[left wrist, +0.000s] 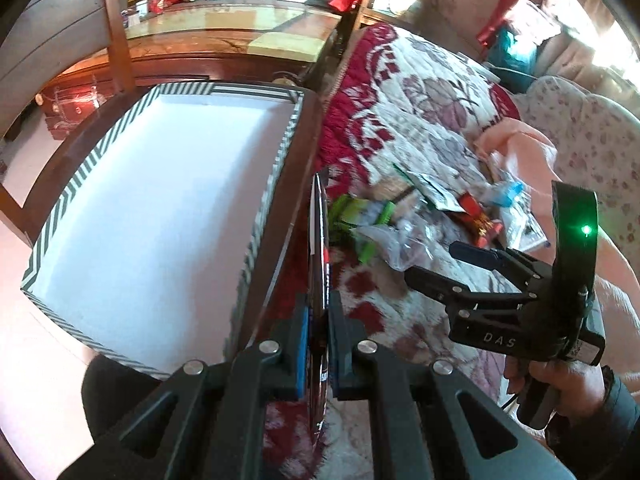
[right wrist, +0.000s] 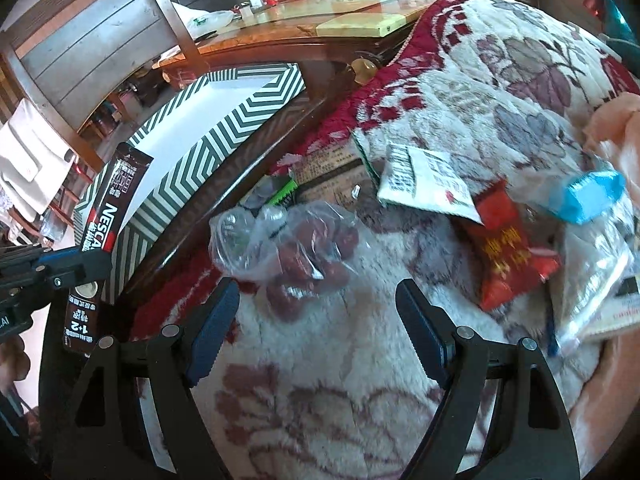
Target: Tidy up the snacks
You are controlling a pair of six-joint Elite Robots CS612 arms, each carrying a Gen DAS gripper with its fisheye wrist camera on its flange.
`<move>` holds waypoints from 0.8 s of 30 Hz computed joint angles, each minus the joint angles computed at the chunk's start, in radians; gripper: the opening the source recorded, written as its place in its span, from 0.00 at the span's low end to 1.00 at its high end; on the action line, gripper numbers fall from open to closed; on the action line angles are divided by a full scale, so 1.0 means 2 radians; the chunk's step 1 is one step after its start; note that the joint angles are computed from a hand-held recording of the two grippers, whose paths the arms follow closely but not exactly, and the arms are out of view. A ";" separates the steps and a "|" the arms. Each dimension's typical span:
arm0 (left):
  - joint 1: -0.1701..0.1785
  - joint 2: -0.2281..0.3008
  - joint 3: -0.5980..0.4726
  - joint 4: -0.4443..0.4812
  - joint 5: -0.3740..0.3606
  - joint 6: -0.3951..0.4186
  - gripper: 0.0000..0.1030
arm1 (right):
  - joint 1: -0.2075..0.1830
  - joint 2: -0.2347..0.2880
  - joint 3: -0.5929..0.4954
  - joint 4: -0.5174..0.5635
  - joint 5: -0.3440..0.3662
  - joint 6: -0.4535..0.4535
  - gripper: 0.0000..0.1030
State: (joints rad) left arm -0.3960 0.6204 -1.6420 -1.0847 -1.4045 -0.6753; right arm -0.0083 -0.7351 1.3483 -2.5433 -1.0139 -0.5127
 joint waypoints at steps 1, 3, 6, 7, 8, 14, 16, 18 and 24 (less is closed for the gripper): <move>0.001 0.000 0.000 0.000 0.001 -0.002 0.09 | 0.002 0.002 -0.003 0.001 -0.002 -0.004 0.79; 0.003 0.000 0.002 -0.002 0.001 -0.003 0.09 | 0.004 0.007 -0.010 0.007 -0.001 -0.014 0.79; 0.004 0.000 0.003 -0.002 0.001 -0.004 0.09 | 0.007 0.014 -0.025 0.028 0.002 -0.028 0.71; 0.004 0.000 0.004 -0.002 0.000 -0.004 0.09 | 0.007 0.016 -0.030 0.039 0.006 -0.033 0.66; 0.004 0.001 0.004 -0.002 -0.001 -0.004 0.09 | 0.007 0.019 -0.037 0.056 0.011 -0.040 0.54; 0.004 0.001 0.005 0.002 0.005 -0.006 0.09 | 0.003 0.020 -0.040 0.079 0.030 -0.055 0.35; 0.003 0.001 0.004 0.003 0.007 -0.008 0.09 | 0.001 0.017 -0.037 0.081 0.031 -0.059 0.32; 0.002 0.001 0.004 0.003 0.012 -0.008 0.09 | -0.001 0.012 -0.030 0.079 0.032 -0.061 0.32; 0.001 0.000 0.003 0.006 0.023 -0.007 0.09 | -0.009 -0.003 -0.011 0.063 0.052 -0.056 0.31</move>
